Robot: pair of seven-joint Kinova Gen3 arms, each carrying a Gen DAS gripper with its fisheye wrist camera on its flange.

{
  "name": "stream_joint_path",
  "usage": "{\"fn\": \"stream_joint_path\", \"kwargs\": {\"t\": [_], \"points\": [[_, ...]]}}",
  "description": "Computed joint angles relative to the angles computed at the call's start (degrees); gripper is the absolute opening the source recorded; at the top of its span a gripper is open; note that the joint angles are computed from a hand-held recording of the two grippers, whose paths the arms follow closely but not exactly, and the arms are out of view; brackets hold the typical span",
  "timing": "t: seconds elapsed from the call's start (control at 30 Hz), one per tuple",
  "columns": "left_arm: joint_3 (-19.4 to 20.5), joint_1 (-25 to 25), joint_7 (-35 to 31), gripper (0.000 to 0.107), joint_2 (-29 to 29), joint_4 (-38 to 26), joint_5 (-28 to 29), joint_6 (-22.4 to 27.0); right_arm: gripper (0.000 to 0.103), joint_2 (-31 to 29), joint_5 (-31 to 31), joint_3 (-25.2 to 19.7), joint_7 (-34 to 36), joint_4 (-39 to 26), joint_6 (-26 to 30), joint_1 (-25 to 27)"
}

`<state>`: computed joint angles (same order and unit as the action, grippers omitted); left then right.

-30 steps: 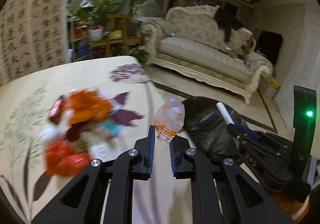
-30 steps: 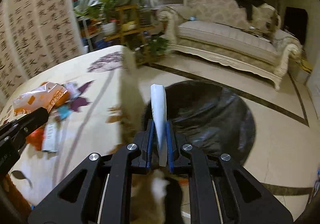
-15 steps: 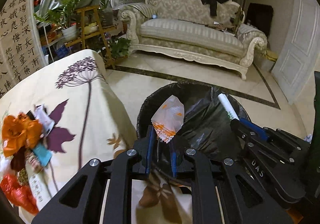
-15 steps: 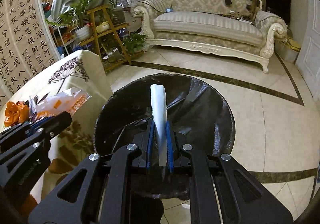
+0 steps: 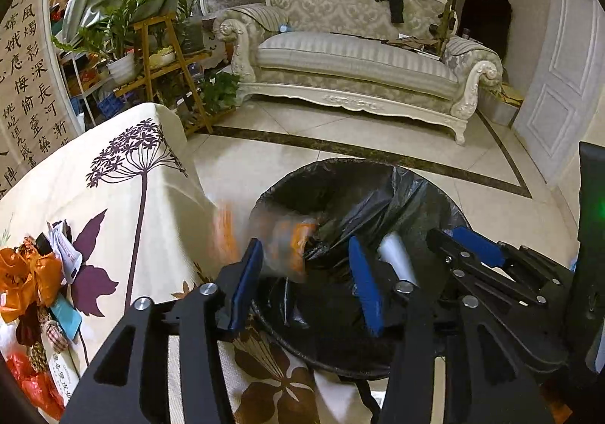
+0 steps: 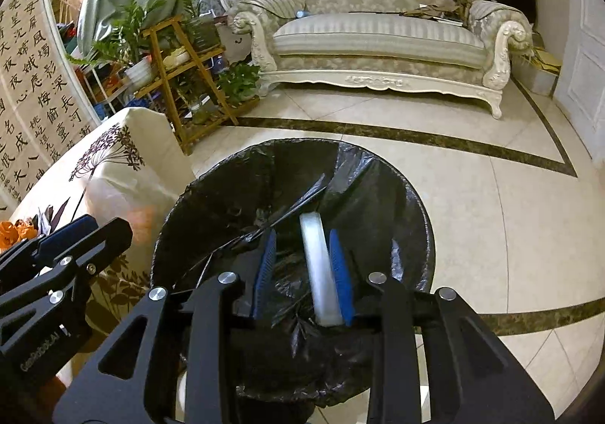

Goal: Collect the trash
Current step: 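Open both grippers over the black bin to drop wrapper and tube, then move the left gripper back to the red plastic bags and grasp them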

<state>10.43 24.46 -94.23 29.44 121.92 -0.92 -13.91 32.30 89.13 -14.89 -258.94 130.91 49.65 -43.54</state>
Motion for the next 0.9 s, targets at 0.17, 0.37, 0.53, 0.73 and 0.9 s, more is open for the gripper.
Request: {"fn": "stream_joint_path", "kwargs": {"t": [0.17,0.37,0.53,0.73,0.9], "points": [[0.47,-0.79,0.82,0.056,-0.58,0.41,0.02,-0.31,0.030,-0.43,-1.32,0.01,0.47,0.01,0.46,-0.47],[-1.66,0.53,1.44,0.071,-2.80,3.07,2.09,-3.68,0.045,-1.12,-4.70,0.56,1.83,-0.55,2.77,-3.20],[-6.03,4.13,-1.32,0.078,-5.18,5.71,6.87,-5.62,0.057,-1.79,-5.66,0.85,3.39,-1.63,3.33,-5.09],[-7.32,3.59,-4.57,0.081,-8.53,10.29,9.90,-8.32,0.065,-2.09,-6.46,0.97,7.69,-4.29,3.57,-7.39],[-7.36,0.21,-5.32,0.081,-11.26,13.38,11.00,-8.77,0.065,-1.79,-6.94,1.24,10.94,-6.79,3.57,-9.56]]}}
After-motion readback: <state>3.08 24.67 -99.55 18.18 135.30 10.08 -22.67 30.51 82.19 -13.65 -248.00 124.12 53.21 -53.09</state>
